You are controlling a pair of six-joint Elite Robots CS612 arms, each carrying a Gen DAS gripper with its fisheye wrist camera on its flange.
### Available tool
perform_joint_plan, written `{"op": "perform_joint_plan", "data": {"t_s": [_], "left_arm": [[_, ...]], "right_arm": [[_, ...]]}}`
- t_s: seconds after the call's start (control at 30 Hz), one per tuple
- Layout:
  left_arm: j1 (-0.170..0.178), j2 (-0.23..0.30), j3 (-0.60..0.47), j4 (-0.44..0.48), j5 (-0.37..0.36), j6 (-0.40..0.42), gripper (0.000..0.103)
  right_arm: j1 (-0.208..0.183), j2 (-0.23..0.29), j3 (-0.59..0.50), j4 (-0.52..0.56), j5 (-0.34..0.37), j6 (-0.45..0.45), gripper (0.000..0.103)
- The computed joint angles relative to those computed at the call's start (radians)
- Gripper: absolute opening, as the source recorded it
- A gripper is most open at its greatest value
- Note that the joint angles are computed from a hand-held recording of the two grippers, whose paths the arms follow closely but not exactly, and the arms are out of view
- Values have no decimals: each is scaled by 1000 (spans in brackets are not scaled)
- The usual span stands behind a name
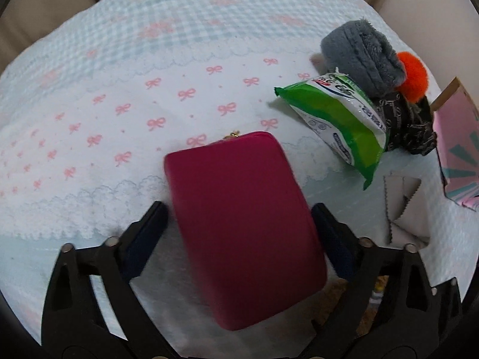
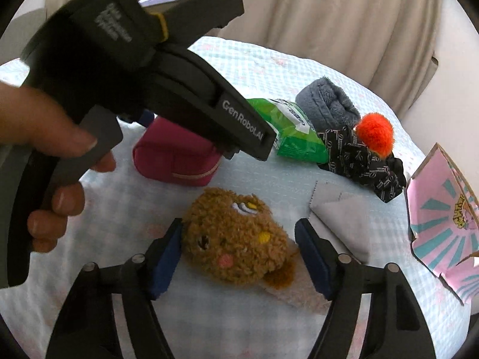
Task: Organize soft objects
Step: 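Grasp the magenta pouch with the left tool while the right tool grasps the brown plush bear, then carry the pouch and bear into the pink box and open both tools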
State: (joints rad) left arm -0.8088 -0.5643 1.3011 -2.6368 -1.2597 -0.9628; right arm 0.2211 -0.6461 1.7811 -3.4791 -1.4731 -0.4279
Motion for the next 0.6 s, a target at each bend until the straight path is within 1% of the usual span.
{"op": "perform_joint_plan", "data": {"t_s": [0.07,0.1,0.17,0.23,0.4,0.5,0.6], "left_arm": [[-2,1,-9,12,4,17,80],[-4,1,-11,17,6,22,76],[-5,0,-11,18,4,27,72],[-5,-5,-3,7,-1,28,68],[-12,-19,15,-7,11,35,53],[-14,-27,19,-8,10,29,48],[-18,-39,28,-12,10,19,46]], "right_arm": [[-5,-3,-2,13,16,-2,61],[-6,-3,-4,15,20,-2,60],[-8,-7,-2,18,30,-6,52],[-9,-10,-2,26,35,-9,50],[-16,-22,0,49,47,25,47],[-24,-33,2,60,50,55,46],[-29,-46,9,63,44,71,46]]}}
